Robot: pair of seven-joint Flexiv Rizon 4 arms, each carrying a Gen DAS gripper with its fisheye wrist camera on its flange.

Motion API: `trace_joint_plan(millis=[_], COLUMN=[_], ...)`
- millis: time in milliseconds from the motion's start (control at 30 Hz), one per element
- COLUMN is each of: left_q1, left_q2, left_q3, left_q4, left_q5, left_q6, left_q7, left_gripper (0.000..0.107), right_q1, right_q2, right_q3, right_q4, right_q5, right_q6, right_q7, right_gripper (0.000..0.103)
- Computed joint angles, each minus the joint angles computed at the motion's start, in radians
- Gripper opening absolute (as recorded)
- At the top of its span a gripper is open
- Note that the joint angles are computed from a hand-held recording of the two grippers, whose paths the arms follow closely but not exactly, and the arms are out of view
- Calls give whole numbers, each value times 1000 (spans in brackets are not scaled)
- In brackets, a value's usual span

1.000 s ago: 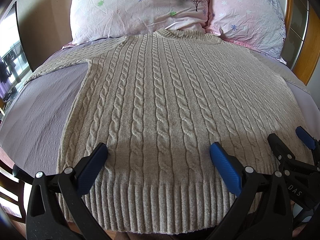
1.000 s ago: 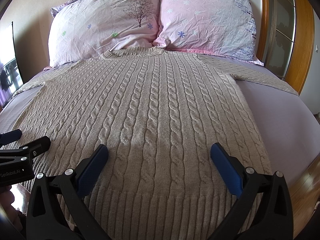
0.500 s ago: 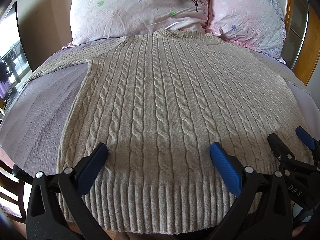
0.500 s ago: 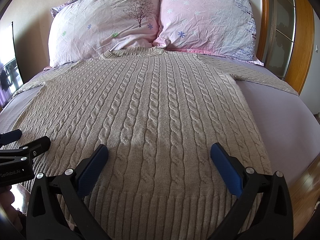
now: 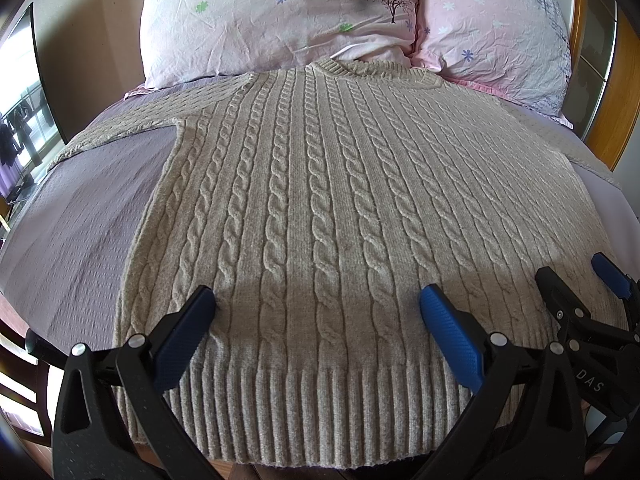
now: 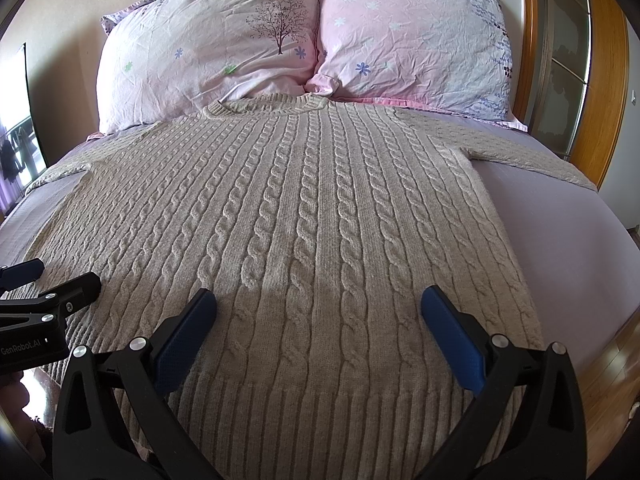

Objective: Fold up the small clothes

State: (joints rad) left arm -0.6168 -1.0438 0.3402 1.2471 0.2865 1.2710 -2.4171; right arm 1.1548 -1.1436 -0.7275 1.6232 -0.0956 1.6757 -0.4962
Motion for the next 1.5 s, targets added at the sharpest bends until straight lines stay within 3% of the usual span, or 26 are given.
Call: trace_joint_plan(millis=[433,500,567,633,700,800,900,967,1033,1133,1267,1300,1367,1433,1500], left_q1=[0,-3,3,19,57,169,252,248,235,252,285,280,257,248,293], left_q2=[0,-3,-9,1,9,21,17,10,5,5,9,7,6,1,4], left_q3=[1,7,5,-16,-60,-183,-238,-195,-145,-128,-135,-115,-63,-29,-65], left_q4=[0,2,-5,14,30,78,107,109,106,117,160,163,182,193,209], left_q5=[7,16,22,14,-7,-54,-76,-111,-164,-229,-305,-337,-403,-463,-484], left_q6=[3,19,42,64,92,238,429,499,521,535,587,586,583,579,608], left_q7=[0,1,19,52,107,202,235,228,227,236,242,243,246,250,256], left_gripper=[101,101,101,101,101,101,101,101,101,101,101,101,101,101,101], right_q1=[-12,-88,-200,-340,-422,-504,-592,-646,-735,-843,-872,-878,-888,-908,-840], right_q2=[-33,-8,23,50,90,113,98,72,45,10,-33,-46,-75,-84,-81], right_q3=[15,91,217,326,380,399,371,335,376,461,439,432,420,434,337], right_q4=[2,-20,-33,-25,-20,-41,-112,-177,-254,-333,-385,-397,-425,-442,-422], right_q5=[8,-33,-19,-43,37,142,235,251,245,226,200,190,177,149,150], right_q6=[48,82,180,324,298,239,132,20,-62,-118,-118,-107,-101,-108,-98], right_q7=[-23,-75,-160,-132,-155,-119,-30,71,139,209,283,307,357,364,368], right_gripper=[102,102,102,102,102,102,76,66,57,49,45,39,13,9,9])
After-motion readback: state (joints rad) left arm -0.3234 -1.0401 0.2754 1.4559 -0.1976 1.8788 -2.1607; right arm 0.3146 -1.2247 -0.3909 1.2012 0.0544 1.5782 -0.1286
